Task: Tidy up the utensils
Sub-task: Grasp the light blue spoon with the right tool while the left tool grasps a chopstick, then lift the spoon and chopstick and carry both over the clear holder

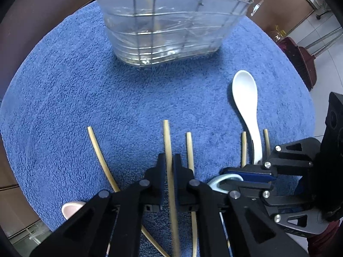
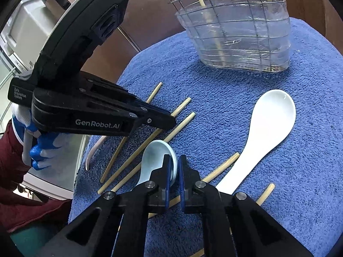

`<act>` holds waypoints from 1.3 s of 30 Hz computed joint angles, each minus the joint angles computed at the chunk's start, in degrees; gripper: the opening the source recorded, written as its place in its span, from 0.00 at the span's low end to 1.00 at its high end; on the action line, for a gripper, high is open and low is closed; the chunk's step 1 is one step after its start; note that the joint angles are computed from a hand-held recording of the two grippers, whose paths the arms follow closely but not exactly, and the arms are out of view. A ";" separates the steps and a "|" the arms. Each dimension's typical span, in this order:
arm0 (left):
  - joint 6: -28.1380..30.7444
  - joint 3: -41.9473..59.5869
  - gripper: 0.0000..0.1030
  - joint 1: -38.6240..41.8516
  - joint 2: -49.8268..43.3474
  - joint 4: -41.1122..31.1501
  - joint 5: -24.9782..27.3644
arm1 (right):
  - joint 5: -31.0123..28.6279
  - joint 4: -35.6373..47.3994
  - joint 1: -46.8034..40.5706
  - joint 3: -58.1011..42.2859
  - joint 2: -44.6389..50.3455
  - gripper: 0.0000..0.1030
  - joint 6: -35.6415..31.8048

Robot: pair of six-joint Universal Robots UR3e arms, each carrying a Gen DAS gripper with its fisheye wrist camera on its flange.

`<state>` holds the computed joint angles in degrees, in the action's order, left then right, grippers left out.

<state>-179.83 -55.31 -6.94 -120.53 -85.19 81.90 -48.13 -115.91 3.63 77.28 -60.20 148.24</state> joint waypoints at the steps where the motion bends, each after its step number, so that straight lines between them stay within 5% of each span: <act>1: -0.22 -1.12 0.05 0.04 0.61 0.84 -0.12 | 0.02 -0.49 0.08 0.31 -0.19 0.07 0.44; 7: 0.05 -11.32 0.05 2.15 9.03 6.08 -1.65 | 0.89 -2.05 -0.79 3.90 -4.36 0.06 1.80; 20: -1.13 -30.26 0.05 6.14 36.36 16.98 -4.51 | 0.70 -7.26 -4.52 22.10 -29.01 0.07 2.41; 39: -6.15 -31.22 0.05 9.49 61.93 19.58 -5.95 | 0.64 -3.04 -8.04 27.69 -58.61 0.07 5.71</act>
<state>-185.98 -86.53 2.54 -58.60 -65.61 75.95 -47.48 -118.95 -4.40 104.97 -118.81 153.96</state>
